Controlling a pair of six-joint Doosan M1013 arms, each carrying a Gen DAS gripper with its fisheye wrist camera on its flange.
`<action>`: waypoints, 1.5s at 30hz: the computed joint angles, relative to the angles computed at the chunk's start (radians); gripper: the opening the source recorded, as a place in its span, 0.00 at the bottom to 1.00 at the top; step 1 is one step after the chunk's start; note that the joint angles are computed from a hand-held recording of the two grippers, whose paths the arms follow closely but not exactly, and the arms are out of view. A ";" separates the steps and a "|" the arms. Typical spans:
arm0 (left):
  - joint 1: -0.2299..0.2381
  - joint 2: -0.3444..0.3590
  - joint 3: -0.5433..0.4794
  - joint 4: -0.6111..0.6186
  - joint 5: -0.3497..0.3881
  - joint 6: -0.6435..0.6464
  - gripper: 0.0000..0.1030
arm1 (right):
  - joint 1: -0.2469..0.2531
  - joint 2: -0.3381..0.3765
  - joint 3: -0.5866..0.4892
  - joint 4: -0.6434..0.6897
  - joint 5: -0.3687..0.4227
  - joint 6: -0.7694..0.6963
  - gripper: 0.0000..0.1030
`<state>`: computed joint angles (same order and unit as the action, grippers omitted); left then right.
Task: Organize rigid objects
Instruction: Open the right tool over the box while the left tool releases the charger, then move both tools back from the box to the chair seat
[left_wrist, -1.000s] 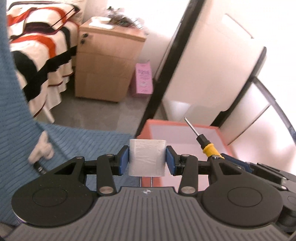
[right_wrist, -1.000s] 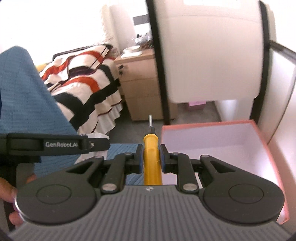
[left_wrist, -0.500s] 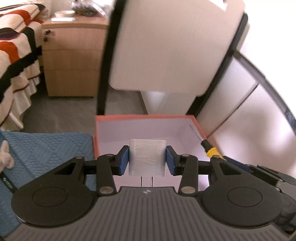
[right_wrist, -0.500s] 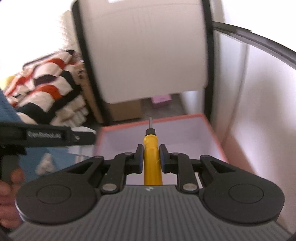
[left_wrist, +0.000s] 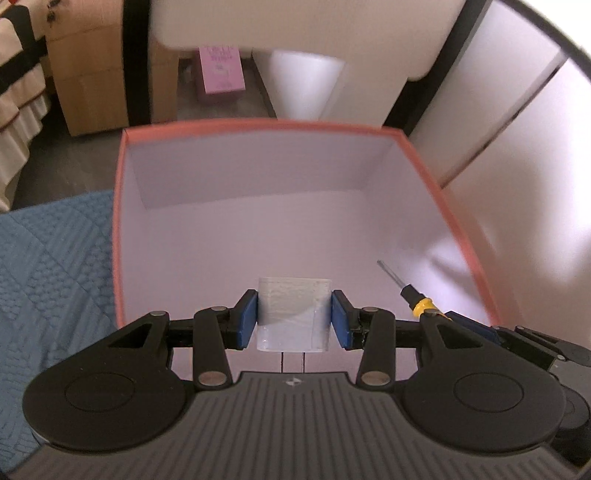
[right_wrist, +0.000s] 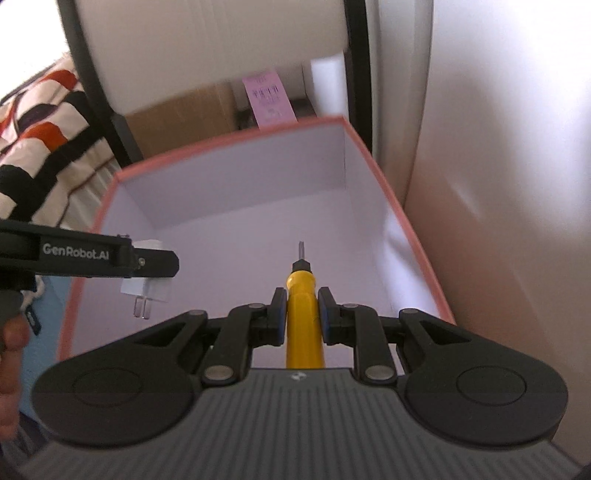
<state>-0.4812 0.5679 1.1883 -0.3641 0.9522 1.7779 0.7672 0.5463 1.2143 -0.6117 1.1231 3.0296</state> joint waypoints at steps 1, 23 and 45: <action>-0.002 0.005 -0.002 0.004 0.005 -0.006 0.47 | -0.002 0.000 0.004 0.016 0.002 0.003 0.20; 0.027 -0.076 0.081 -0.093 -0.088 0.103 0.48 | 0.011 -0.010 -0.027 -0.028 0.023 0.104 0.25; 0.177 -0.347 0.286 -0.299 -0.226 0.326 0.48 | 0.167 0.040 -0.251 -0.290 0.133 0.089 0.25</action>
